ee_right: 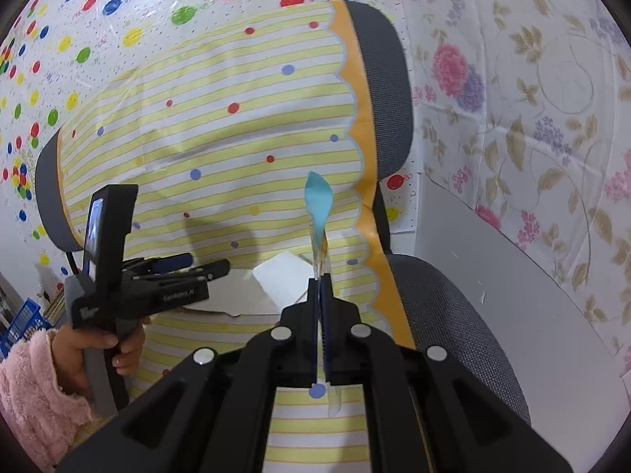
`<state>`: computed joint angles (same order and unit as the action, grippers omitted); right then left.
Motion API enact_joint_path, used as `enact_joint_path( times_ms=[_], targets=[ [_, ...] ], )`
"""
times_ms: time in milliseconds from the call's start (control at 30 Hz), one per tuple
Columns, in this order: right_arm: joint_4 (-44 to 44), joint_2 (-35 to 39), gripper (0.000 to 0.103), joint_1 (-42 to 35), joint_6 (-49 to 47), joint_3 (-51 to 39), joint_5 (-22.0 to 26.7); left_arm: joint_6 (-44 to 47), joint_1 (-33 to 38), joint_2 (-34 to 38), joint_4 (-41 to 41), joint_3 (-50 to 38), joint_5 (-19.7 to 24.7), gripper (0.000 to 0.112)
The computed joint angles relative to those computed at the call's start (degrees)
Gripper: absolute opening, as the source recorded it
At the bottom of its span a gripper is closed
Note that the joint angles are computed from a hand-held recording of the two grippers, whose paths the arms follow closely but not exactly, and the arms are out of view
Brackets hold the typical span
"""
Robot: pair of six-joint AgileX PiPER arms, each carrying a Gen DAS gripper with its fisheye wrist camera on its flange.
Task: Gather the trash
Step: 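Grasp the white tissue with the left tool while the right tool holds the wrapper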
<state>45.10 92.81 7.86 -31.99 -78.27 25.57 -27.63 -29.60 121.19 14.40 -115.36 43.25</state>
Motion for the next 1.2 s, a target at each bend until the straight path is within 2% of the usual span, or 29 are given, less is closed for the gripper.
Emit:
enact_joint_path(
  times_ms=[33, 100, 233, 267, 333, 367, 433, 600, 700, 733, 833, 900, 1033, 1200],
  targets=[
    [0.33, -0.21, 0.002, -0.38, -0.06, 0.23, -0.02, 1.68, -0.2, 0.7, -1.91, -1.12, 0.28, 0.068],
    [0.93, -0.43, 0.002, -1.02, -0.44, 0.53, 0.16, 4.3, -0.7, 4.29, -4.31, -6.84, 3.58, 0.067],
    [2.5, -1.35, 0.002, -2.11, -2.07, 2.1, 0.42, 6.4, 0.47, 15.57, -11.18, -25.89, 14.87, 0.057],
    [2.8, -1.77, 0.002, -2.32, -2.43, 2.7, 0.29, 6.55, 0.97, 17.61, -13.11, -29.72, 16.92, 0.046],
    [3.83, -2.33, 0.002, -2.84, -3.4, 3.49, 0.44, 7.54, 1.67, 18.97, -16.56, -31.85, 17.57, 0.025],
    [4.42, -2.85, 0.002, -3.07, -3.88, 4.16, 0.38, 8.31, 1.7, 17.82, -17.71, -29.47, 15.67, 0.012],
    [5.38, -3.56, 0.002, -3.49, -4.81, 4.98, 0.51, 9.45, 1.05, 13.34, -17.85, -21.08, 9.73, 0.0],
    [6.86, -6.57, 0.002, -3.77, -6.15, 7.31, 0.64, 8.83, -2.02, 0.37, -14.34, -1.23, -1.66, 0.0],
    [7.56, -9.88, 0.002, -3.37, -6.61, 9.9, 0.39, 1.69, -5.19, -7.56, -6.35, 9.41, -5.56, 0.0],
    [7.73, -11.31, 0.002, -3.16, -6.8, 11.13, 0.25, -2.96, -7.12, -11.13, -1.04, 14.05, -6.24, 0.0],
    [7.25, -14.97, 0.002, -2.41, -5.92, 14.43, 0.24, -11.21, -10.89, -17.95, 7.82, 22.41, -6.42, 0.0],
    [6.84, -17.98, 0.002, -1.68, -5.11, 17.43, 0.5, -18.04, -14.75, -22.41, 14.73, 27.94, -4.94, 0.0],
    [2.77, -23.44, 0.002, 0.53, 0.32, 22.45, -0.05, -28.26, -20.69, -29.34, 23.51, 36.08, -2.66, 0.0],
    [-6.46, -32.2, 0.002, 4.17, 12.04, 29.14, -0.7, -40.33, -30.0, -34.52, 33.87, 42.0, 4.51, 0.0]
  ],
)
